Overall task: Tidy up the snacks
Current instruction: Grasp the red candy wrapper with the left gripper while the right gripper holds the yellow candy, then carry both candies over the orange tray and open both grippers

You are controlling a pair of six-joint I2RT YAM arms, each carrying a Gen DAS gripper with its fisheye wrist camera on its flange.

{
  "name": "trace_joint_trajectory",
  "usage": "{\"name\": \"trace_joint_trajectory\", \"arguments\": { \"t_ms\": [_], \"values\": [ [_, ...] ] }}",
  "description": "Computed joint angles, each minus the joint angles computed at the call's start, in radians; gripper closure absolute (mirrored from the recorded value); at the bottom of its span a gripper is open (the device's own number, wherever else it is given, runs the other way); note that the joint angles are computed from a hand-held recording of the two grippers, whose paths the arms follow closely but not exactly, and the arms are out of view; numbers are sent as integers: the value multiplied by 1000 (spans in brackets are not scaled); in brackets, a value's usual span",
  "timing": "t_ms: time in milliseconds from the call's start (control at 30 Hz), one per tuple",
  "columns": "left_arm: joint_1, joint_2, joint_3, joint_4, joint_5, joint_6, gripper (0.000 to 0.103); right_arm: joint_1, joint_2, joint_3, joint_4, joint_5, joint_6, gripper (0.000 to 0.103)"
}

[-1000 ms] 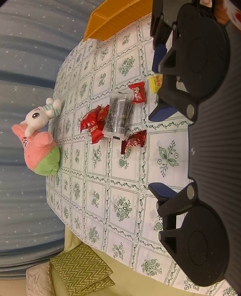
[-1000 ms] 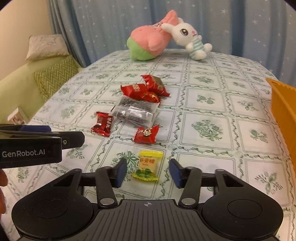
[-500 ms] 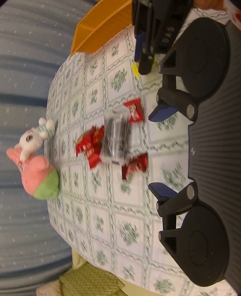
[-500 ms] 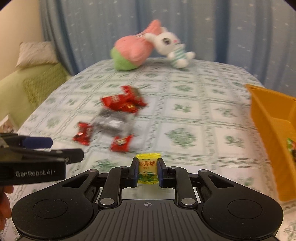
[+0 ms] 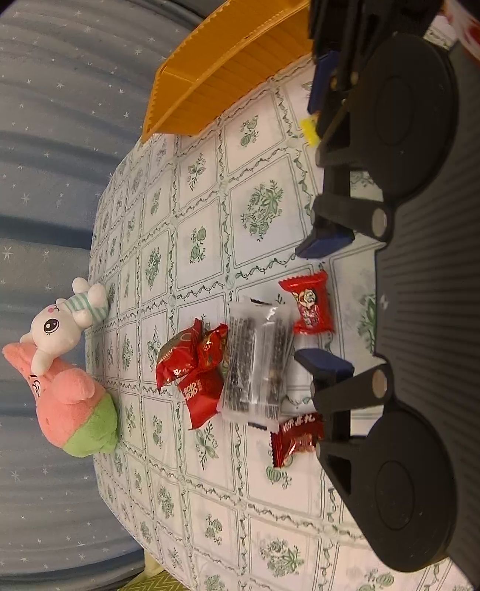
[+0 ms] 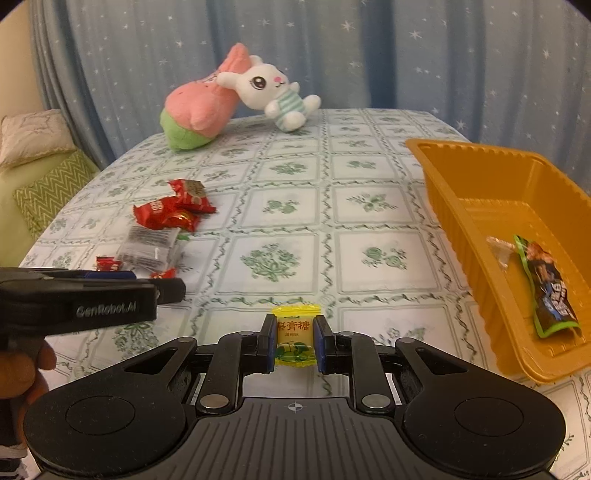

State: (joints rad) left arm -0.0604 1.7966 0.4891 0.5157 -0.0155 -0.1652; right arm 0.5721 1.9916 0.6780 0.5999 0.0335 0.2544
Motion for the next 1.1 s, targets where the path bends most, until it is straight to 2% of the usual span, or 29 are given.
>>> {"name": "trace_joint_trajectory", "arguments": {
  "t_ms": [167,233,500,833,1100],
  "values": [
    [-27,10,7,-16,-54,-16,82,-12,-6,-9,11,-11,4,83],
    [-33,-3,-3,-22,-65,-19,84,-14,-13,-13,13,-15,6,83],
    [-87,-171,-93,-101,-111,-71,85,-18,-87,-66,9,-14,10,83],
    [-272,-499,-151,-365,-220,-202,85,-34,-313,-239,-29,-4,17,83],
    [-433,-633,-129,-520,-293,-314,85,-77,-536,-345,-139,6,12,82]
  ]
}}
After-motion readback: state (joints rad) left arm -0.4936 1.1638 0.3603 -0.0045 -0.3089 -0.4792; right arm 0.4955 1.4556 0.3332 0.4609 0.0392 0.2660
